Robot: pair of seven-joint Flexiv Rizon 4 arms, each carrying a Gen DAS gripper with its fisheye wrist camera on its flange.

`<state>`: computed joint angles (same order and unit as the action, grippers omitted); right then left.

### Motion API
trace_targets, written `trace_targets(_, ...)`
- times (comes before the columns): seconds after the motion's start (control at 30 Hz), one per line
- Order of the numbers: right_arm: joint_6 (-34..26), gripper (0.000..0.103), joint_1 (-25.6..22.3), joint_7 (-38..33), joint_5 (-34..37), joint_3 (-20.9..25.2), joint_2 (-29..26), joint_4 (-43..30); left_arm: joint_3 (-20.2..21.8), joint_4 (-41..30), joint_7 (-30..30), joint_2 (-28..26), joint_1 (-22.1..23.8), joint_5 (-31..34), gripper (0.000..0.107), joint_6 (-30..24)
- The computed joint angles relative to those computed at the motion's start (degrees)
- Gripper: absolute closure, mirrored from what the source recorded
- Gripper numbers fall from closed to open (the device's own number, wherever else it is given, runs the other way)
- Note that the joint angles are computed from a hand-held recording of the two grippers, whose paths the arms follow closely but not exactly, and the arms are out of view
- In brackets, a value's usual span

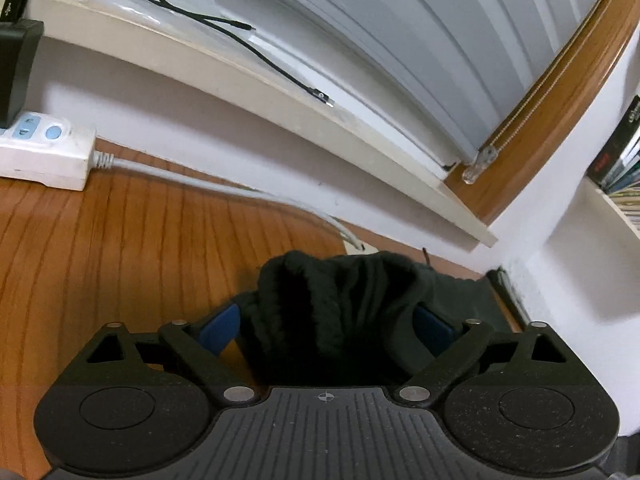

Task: Fold clothes

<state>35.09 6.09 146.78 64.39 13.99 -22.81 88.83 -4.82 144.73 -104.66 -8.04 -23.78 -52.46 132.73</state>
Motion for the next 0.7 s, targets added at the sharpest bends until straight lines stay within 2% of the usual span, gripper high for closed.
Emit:
trace_targets(0.1,2.81,0.019,0.39,-3.85,0.86,0.42,0.0,1.16,-1.24,-2.58,9.08,-0.58,-2.59,-9.83,0.008,-2.04)
trace_targets(0.17,5.82,0.019,0.39,-9.39,3.0,1.15,-0.05,2.26,-1.84,-3.89,13.04,-1.07,-3.58,-14.36,0.009,-2.19)
trace_targets(0.23,5.71,0.018,0.59,-9.09,2.9,1.08,-0.36,1.92,-2.4,-5.09,16.4,-1.56,-4.28,-18.2,0.01,-2.05)
trace_targets(0.33,5.11,0.02,0.83,-7.69,2.32,0.97,-0.89,1.15,-2.9,-6.02,19.08,-1.89,-4.63,-20.81,0.024,-1.97)
trace_targets(0.37,4.69,0.028,0.89,-7.1,1.93,0.9,-1.17,0.76,-3.23,-6.63,20.67,-2.38,-5.04,-22.53,0.032,-1.04)
trace_targets(0.4,3.94,0.037,0.98,-5.43,1.26,0.71,-1.48,0.24,-3.57,-7.24,22.18,-2.86,-5.39,-24.14,0.034,-0.11)
trace_targets(0.5,0.96,0.054,0.03,-1.05,1.51,0.66,-2.44,-1.76,-4.32,-8.73,24.13,-4.26,-6.05,-26.56,0.044,2.82)
trace_targets(0.57,-0.53,0.061,-1.08,-0.12,2.79,0.96,-2.9,-2.75,-4.68,-9.69,24.69,-4.7,-6.32,-27.47,0.05,4.36)
trace_targets(0.7,-2.2,0.064,-3.72,-3.84,6.53,1.92,-2.58,-2.89,-5.44,-13.44,29.6,-4.55,-6.66,-29.05,0.057,6.93)
